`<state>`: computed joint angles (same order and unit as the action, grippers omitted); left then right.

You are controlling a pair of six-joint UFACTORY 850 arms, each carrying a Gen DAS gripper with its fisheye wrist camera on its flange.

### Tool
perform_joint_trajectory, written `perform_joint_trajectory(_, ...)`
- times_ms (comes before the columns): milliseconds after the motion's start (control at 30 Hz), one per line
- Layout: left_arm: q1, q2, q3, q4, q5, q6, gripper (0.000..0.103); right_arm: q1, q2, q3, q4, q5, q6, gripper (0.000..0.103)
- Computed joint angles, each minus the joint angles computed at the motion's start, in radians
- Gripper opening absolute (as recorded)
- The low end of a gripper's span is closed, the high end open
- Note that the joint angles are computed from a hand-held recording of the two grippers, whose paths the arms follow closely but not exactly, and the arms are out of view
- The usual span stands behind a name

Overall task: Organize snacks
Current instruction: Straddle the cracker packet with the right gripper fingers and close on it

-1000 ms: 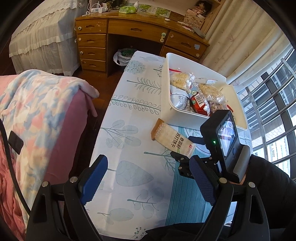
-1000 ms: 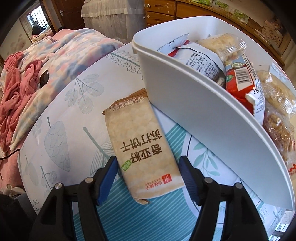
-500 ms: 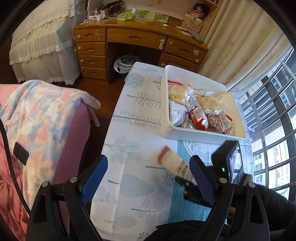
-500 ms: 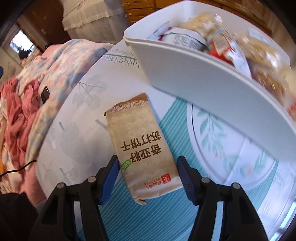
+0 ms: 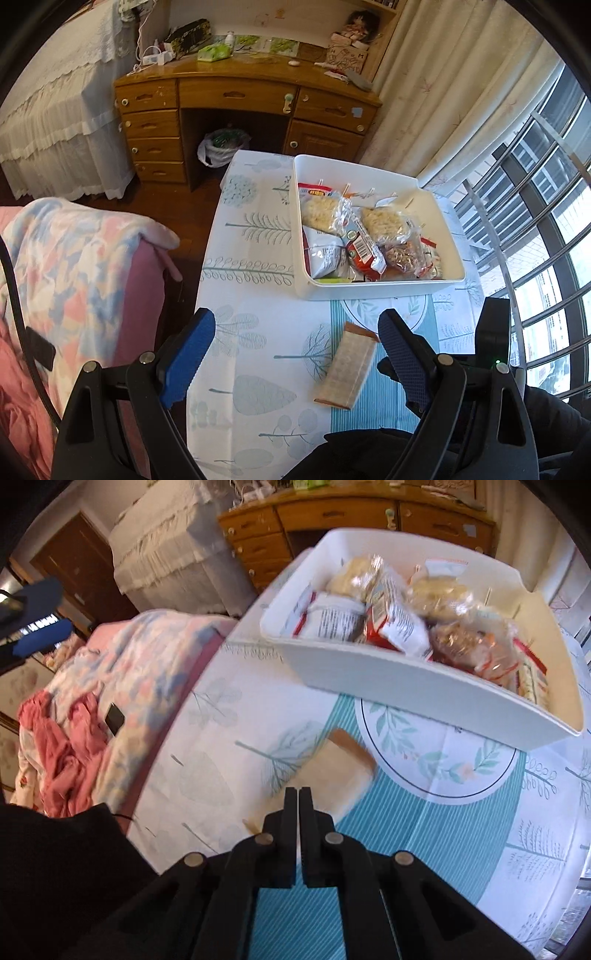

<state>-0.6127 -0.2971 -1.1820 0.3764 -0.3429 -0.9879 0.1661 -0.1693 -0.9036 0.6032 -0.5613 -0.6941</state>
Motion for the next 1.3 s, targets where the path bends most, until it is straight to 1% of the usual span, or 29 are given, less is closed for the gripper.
perform_joint_trajectory(67, 0.007, 0.005, 0.004, -0.018, 0.002, 0.026, 0.089, 0.009, -0.005, -0.004, -0.025, 0.001, 0.043, 0.0)
perform_joint_trajectory(333, 0.03, 0.042, 0.048, -0.128, 0.017, 0.187, 0.089, 0.037, 0.014, 0.017, -0.006, 0.01, 0.112, 0.0)
perform_joint_trajectory(433, 0.039, 0.054, 0.062, -0.149, 0.029, 0.25, 0.089, 0.06, 0.021, 0.027, -0.045, 0.036, 0.195, 0.0)
perform_joint_trajectory(500, 0.048, 0.06, 0.071, -0.183, 0.041, 0.311, 0.089, 0.078, 0.026, 0.041, -0.081, 0.065, 0.285, 0.001)
perform_joint_trajectory(633, 0.068, 0.062, 0.079, -0.307, 0.052, 0.497, 0.089, 0.103, 0.035, 0.07, -0.113, 0.107, 0.411, 0.001)
perform_joint_trajectory(700, 0.07, 0.061, 0.077, -0.307, 0.056, 0.521, 0.089, 0.111, 0.045, 0.087, -0.115, 0.126, 0.452, 0.006)
perform_joint_trajectory(733, 0.072, 0.062, 0.077, -0.318, 0.057, 0.543, 0.089, 0.116, 0.05, 0.094, -0.144, 0.135, 0.502, 0.016)
perform_joint_trajectory(767, 0.072, 0.061, 0.077, -0.32, 0.052, 0.553, 0.089, 0.118, 0.054, 0.099, -0.169, 0.141, 0.54, 0.028)
perform_joint_trajectory(800, 0.073, 0.059, 0.076, -0.327, 0.047, 0.566, 0.089, 0.119, 0.059, 0.106, -0.192, 0.149, 0.58, 0.033)
perform_joint_trajectory(833, 0.074, 0.057, 0.074, -0.334, 0.042, 0.577, 0.089, 0.118, 0.063, 0.11, -0.2, 0.152, 0.596, 0.041)
perform_joint_trajectory(867, 0.075, 0.052, 0.071, -0.341, 0.036, 0.588, 0.089, 0.117, 0.064, 0.113, -0.219, 0.153, 0.624, 0.053)
perform_joint_trajectory(933, 0.077, 0.042, 0.062, -0.359, 0.028, 0.609, 0.089, 0.119, 0.064, 0.117, -0.288, 0.157, 0.702, 0.066)
perform_joint_trajectory(1067, 0.075, 0.023, 0.044, -0.333, 0.007, 0.594, 0.089, 0.119, 0.038, 0.109, -0.417, 0.143, 0.827, 0.066)
perform_joint_trajectory(1100, 0.075, 0.019, 0.041, -0.33, 0.005, 0.592, 0.089, 0.115, 0.028, 0.105, -0.422, 0.135, 0.835, 0.066)
perform_joint_trajectory(1133, 0.076, 0.014, 0.037, -0.33, 0.002, 0.591, 0.089, 0.109, 0.021, 0.103, -0.404, 0.13, 0.823, 0.066)
perform_joint_trajectory(1233, 0.08, 0.001, 0.028, -0.323, -0.015, 0.585, 0.089, 0.077, -0.013, 0.088, -0.258, 0.114, 0.716, 0.066)
perform_joint_trajectory(1300, 0.084, -0.011, 0.019, -0.311, -0.031, 0.575, 0.089, 0.075, -0.035, 0.074, -0.25, 0.108, 0.726, 0.067)
